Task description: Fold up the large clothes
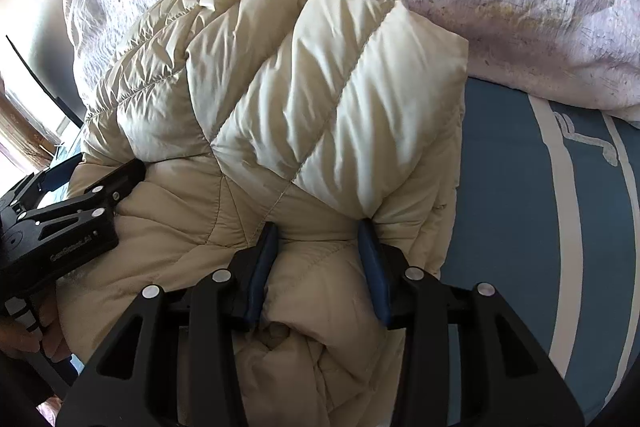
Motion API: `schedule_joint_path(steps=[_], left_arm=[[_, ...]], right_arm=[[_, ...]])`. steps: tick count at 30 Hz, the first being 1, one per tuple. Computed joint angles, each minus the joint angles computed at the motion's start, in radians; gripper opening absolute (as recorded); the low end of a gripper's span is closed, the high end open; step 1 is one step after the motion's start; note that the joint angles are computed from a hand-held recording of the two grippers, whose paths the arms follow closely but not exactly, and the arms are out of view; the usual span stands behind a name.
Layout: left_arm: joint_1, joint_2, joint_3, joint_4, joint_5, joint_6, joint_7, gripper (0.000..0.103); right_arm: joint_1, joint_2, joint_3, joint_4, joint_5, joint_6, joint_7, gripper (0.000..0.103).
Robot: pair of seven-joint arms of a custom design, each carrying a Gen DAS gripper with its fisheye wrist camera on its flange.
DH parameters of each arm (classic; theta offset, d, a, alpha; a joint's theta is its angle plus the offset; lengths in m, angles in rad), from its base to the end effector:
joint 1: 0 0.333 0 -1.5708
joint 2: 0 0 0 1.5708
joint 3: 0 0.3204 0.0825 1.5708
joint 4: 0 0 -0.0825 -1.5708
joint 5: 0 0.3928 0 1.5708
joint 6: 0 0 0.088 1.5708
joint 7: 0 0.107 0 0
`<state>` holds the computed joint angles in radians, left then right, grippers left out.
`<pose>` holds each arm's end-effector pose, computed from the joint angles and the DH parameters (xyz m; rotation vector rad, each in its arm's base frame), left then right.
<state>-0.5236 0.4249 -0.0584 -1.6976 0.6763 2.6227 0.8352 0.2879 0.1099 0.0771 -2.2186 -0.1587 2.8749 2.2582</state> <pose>0.5887 -0.3985 0.4000 -1.4844 2.1089 -0.5623 0.5477 0.2181 0.3864 -1.6740 2.0139 -0.2846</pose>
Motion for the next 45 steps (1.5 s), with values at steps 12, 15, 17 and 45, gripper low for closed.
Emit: schedule_joint_path(steps=[12,15,17,45], left_arm=[[0.060,-0.215,-0.035,-0.269,0.085,0.180,-0.099,0.091],[0.089,-0.271,-0.062,-0.341,0.070,0.216,-0.108,0.091],[0.111,-0.313,-0.083,-0.396,0.045,0.238,-0.100,0.092],[0.199,-0.790,-0.261,-0.897,-0.661,0.297,0.360,0.093]], right_arm=[[-0.001,-0.194,0.005,-0.133,-0.390,-0.032,0.424,0.077],[-0.011,-0.263,0.035,-0.185,-0.414,-0.046,0.474,0.077],[-0.009,-0.300,0.052,-0.210,-0.411,-0.058,0.484,0.077],[0.182,-0.526,0.143,-0.313,-0.083,-0.278,0.456,0.082]])
